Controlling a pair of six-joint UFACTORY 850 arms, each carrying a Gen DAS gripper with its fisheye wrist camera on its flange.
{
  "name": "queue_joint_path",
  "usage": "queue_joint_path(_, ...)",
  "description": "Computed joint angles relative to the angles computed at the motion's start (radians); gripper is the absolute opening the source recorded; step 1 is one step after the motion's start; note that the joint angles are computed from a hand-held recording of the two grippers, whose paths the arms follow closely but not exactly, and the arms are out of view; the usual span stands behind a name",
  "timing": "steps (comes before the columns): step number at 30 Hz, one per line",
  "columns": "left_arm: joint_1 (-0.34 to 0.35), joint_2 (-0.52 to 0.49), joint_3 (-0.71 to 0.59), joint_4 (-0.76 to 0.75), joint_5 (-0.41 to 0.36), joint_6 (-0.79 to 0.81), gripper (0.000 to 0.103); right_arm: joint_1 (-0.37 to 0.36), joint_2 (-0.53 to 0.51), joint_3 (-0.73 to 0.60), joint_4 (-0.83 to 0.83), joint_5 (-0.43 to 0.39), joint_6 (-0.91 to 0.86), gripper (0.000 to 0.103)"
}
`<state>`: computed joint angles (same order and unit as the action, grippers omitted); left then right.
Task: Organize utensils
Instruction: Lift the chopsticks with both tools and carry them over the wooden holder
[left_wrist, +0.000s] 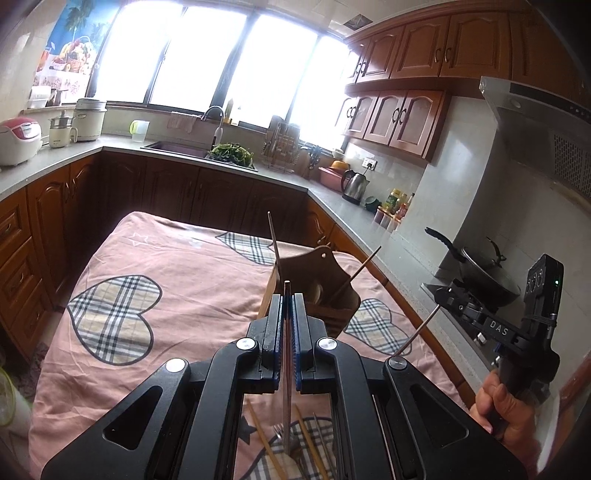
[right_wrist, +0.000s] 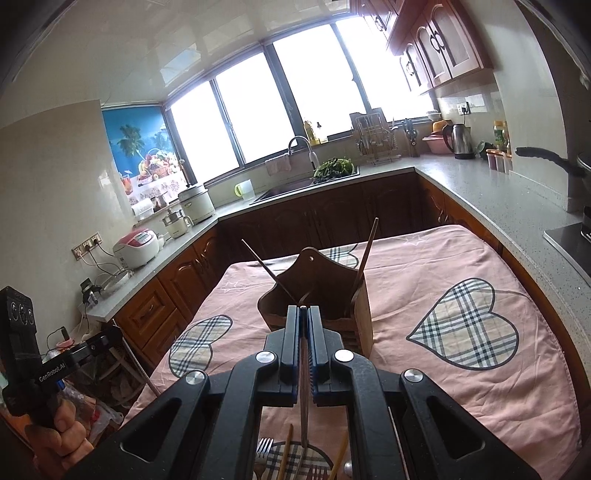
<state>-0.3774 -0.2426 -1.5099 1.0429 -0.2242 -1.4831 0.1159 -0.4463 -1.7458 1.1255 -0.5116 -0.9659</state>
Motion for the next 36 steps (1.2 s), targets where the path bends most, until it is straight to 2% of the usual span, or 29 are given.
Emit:
queue_joint_path(3, 0.01, -0.027, -0.053, 0.043, 0.004, -0.032, 0.003, -0.001, -0.024, -0.046, 0.009, 0.006, 0.004, 0.004)
queue_joint_path(9, 0.03, -0.098, -0.186, 0.256, 0.004, -0.221, 0.003, -0.006, -0.078, -0.156, 0.05, 0.028, -0.001, 0.004)
queue_joint_path(15, 0.051, -0.197, -0.35, 0.367, -0.004, -0.319, 0.003, -0.008, -0.163, -0.312, 0.049, 0.073, 0.042, 0.004)
queue_joint_path(19, 0.067, -0.285, -0.476, 0.295, -0.01, -0.255, 0.003, -0.01, -0.246, -0.444, -0.014, 0.096, 0.136, 0.004)
queue_joint_path(26, 0.081, -0.417, -0.631, 0.278, -0.026, -0.246, 0.003, -0.006, -0.401, -0.659, -0.184, 0.092, 0.331, 0.004)
queue_joint_path(30, 0.079, -0.453, -0.631, 0.405, -0.032, -0.392, 0.003, -0.003, -0.43, -0.66, -0.18, 0.099, 0.321, 0.004)
queue_joint_path(32, 0.082, -0.456, -0.605, 0.513, -0.026, -0.516, 0.003, -0.002, -0.434, -0.642, -0.143, 0.104, 0.287, 0.004)
queue_joint_path(36, 0.078, -0.478, -0.592, 0.572, -0.037, -0.578, 0.003, 0.003, -0.441, -0.615, -0.128, 0.114, 0.264, 0.004)
